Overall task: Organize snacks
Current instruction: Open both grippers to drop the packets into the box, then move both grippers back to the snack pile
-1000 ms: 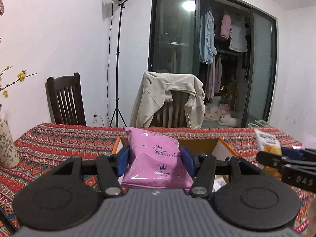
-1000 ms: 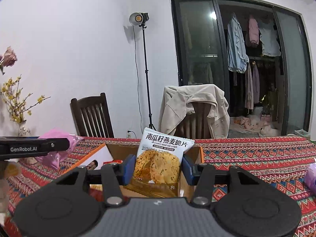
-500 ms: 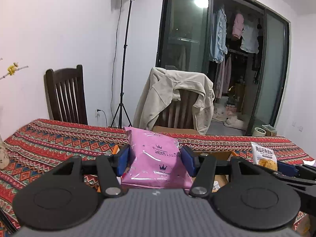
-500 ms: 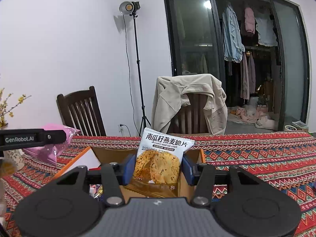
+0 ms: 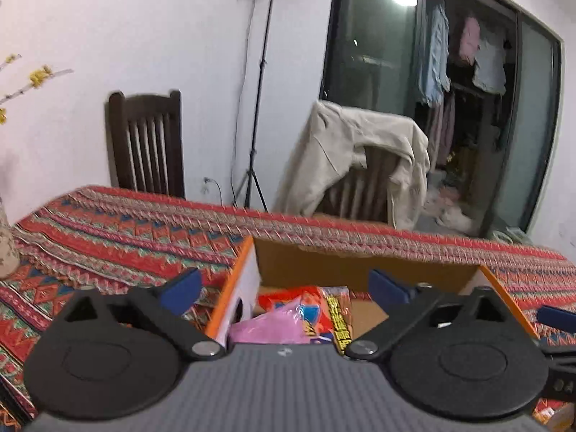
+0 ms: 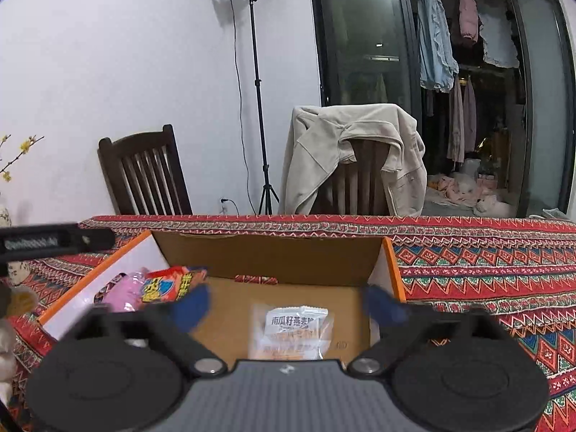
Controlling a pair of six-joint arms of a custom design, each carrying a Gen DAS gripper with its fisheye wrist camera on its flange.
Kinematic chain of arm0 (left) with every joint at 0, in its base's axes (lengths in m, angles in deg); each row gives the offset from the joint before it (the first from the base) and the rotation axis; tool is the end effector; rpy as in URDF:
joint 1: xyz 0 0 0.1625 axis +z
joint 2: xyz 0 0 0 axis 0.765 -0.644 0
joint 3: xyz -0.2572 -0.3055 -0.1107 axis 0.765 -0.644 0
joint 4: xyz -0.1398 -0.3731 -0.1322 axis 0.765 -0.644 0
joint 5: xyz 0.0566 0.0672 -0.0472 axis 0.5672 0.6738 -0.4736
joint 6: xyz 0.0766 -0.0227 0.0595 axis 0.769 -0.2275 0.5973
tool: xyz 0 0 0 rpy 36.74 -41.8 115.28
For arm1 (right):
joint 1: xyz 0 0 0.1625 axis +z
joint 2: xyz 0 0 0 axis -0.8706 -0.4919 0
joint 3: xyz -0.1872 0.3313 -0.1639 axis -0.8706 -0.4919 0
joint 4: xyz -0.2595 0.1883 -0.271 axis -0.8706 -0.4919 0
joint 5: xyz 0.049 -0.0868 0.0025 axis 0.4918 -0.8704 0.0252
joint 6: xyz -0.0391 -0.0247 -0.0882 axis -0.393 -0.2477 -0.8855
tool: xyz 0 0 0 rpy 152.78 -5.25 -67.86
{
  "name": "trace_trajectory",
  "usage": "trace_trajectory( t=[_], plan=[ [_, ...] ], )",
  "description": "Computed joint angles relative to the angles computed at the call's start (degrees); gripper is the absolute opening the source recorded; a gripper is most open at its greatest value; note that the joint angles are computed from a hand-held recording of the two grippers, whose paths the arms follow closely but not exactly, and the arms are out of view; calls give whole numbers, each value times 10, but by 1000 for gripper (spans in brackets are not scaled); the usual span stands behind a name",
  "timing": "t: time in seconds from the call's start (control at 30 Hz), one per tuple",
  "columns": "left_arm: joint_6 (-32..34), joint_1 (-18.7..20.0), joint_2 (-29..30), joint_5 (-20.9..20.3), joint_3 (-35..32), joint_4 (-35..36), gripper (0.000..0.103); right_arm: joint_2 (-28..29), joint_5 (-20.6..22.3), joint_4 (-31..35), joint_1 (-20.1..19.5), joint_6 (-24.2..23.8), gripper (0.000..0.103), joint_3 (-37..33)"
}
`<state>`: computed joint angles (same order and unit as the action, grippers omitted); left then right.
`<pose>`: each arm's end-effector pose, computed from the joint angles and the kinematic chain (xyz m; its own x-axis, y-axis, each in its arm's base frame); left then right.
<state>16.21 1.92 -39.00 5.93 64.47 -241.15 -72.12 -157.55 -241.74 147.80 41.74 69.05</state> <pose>-0.3018 -0.7288 0.1104 -0.7808 -0.0752 -0.6202 0.5495 0.3897 -0.7390 0.0903 -0.7170 0.2640 -0.7726 -0.1896 0.6059 -0.6208 0.4255 -0.6585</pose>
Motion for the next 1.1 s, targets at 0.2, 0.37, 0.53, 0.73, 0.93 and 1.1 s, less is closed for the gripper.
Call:
trace_trajectory(
  t=[0.2,0.37,0.53,0.73,0.93,1.1],
  plan=[
    [8,-4,-1,-4,6,-11,103,3,-7,-5,0,-6,103,0],
    [-23,-10,-16,-11,13,19,103,-4,-3,-13,2,-5,103,7],
    [-13,-21,-44,-9,49,18,103,-18,-21,-27,13,-10,103,26],
    [5,-22,-96,-22,121,11,103,-40,-54,-56,28,-12,103,73],
    [-24,-16,-154,-50,196,25,103,-54,-94,-107,39,0,103,125],
    [-31,-12,-187,-75,240,37,103,-68,-120,-139,44,12,103,174]
  ],
)
